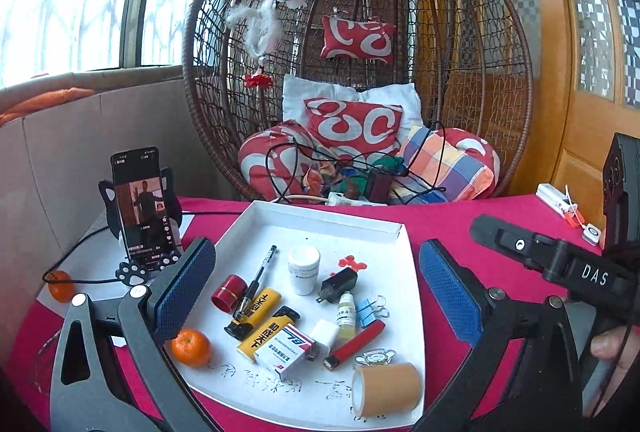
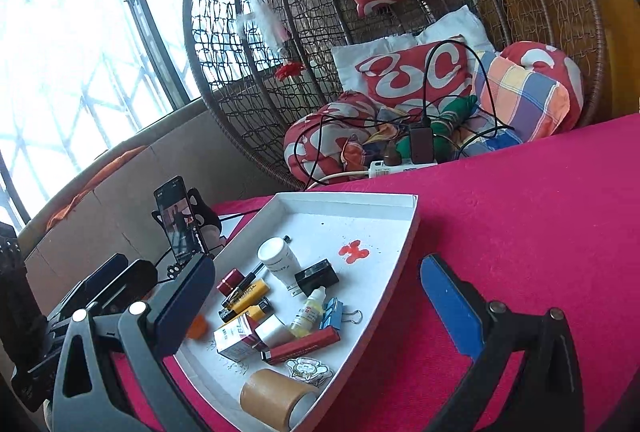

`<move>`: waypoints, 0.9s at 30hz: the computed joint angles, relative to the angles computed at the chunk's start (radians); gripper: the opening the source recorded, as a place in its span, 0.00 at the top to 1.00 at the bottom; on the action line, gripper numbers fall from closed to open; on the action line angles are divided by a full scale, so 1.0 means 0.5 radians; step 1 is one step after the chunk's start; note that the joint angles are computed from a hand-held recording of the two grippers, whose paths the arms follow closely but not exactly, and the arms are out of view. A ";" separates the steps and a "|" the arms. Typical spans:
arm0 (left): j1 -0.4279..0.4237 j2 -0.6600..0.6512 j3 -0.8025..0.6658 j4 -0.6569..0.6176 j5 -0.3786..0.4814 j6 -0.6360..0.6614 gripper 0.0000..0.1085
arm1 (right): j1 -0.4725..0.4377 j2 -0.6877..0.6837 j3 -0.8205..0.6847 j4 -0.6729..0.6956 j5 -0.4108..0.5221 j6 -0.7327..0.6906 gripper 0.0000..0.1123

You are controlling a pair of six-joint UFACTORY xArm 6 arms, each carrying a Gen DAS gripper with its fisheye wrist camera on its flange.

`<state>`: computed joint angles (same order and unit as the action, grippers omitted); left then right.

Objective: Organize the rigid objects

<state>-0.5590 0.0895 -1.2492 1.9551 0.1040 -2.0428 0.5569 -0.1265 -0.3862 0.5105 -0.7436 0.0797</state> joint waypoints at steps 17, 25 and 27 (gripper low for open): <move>-0.329 -0.251 0.352 -1.461 0.755 1.104 0.05 | 0.666 -0.249 0.081 1.308 -0.956 -1.018 0.08; -0.425 -0.353 0.448 -1.502 0.733 1.173 0.05 | 0.817 -0.201 0.155 1.551 -1.306 -1.081 0.08; -0.444 -0.361 0.458 -1.518 0.724 1.184 0.05 | 0.847 -0.248 0.201 1.588 -1.300 -1.064 0.08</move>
